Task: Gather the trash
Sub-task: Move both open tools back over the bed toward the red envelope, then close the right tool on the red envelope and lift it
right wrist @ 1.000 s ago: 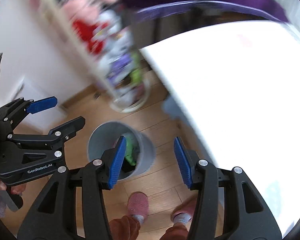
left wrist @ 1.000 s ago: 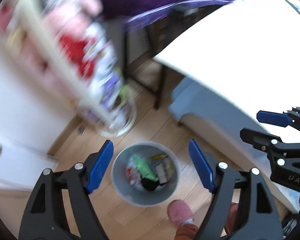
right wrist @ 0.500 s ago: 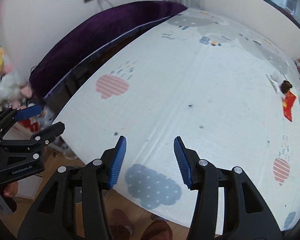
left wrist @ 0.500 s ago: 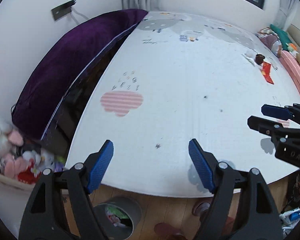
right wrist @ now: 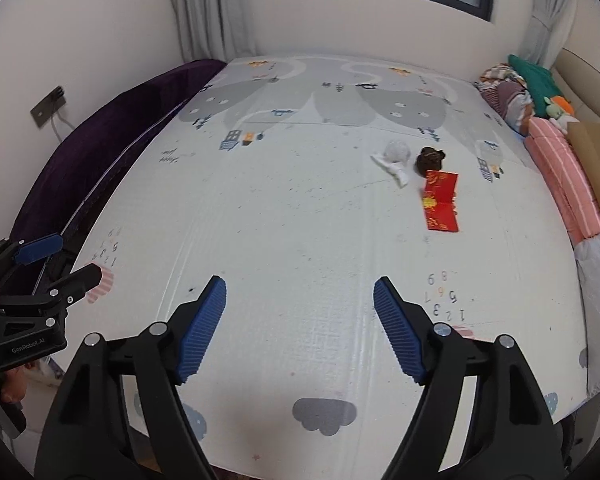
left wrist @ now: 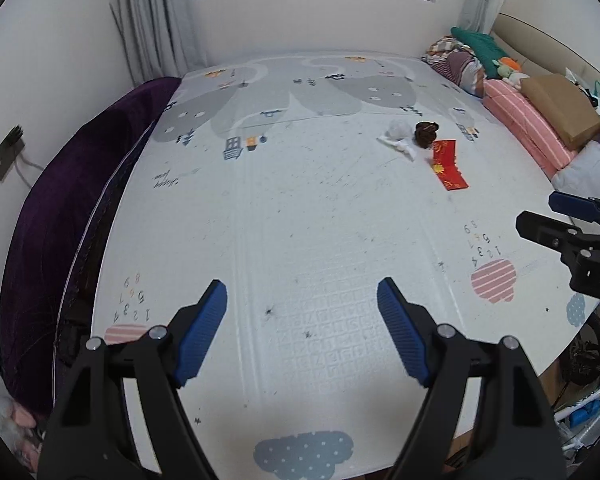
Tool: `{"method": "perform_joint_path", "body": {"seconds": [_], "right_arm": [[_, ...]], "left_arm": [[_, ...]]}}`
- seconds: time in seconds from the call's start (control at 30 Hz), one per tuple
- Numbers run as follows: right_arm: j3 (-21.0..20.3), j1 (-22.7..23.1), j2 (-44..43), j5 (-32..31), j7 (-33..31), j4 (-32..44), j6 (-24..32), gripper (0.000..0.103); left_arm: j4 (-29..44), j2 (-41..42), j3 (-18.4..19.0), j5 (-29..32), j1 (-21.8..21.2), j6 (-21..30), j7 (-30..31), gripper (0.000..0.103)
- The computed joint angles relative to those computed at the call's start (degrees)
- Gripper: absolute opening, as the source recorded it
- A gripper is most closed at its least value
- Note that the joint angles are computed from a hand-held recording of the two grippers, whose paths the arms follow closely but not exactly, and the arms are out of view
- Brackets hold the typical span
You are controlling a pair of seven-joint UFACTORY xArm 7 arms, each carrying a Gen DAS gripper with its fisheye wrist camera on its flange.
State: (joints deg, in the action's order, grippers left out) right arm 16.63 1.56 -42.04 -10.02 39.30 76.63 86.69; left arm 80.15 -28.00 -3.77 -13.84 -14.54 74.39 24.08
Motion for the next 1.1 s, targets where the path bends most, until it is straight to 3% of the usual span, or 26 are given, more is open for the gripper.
{"method": "perform_joint_path", "body": {"seconds": [0.13, 0.47, 0.73, 1.1], "right_arm": [[-3.5, -2.0, -1.2, -2.7, -2.1, -0.7, -0.3, 0.086], [-9.5, -8.0, 2.7, -7.8, -7.0, -2.1, -6.3, 0.09], [-16.1, -10.4, 5.1, -8.4, -12.3, -9.3, -18.4, 0.091], [-25.6, -16.1, 15.0, -4.4, -26.2, -16.3, -36.7, 0.091]], "left_arm": [[4.7, 5.7, -3.0, -0.4, -2.1, -1.7, -0.1, 0.078], [19.9, 24.7, -7.5, -0.5, -6.8, -4.5, -0.8, 0.078], [35.0, 41.2, -9.5, 6.6, -13.0, -4.8, -6.6, 0.078], [55.7, 62.8, -6.6, 13.2, -23.7, -4.9, -13.2, 0.078]]}}
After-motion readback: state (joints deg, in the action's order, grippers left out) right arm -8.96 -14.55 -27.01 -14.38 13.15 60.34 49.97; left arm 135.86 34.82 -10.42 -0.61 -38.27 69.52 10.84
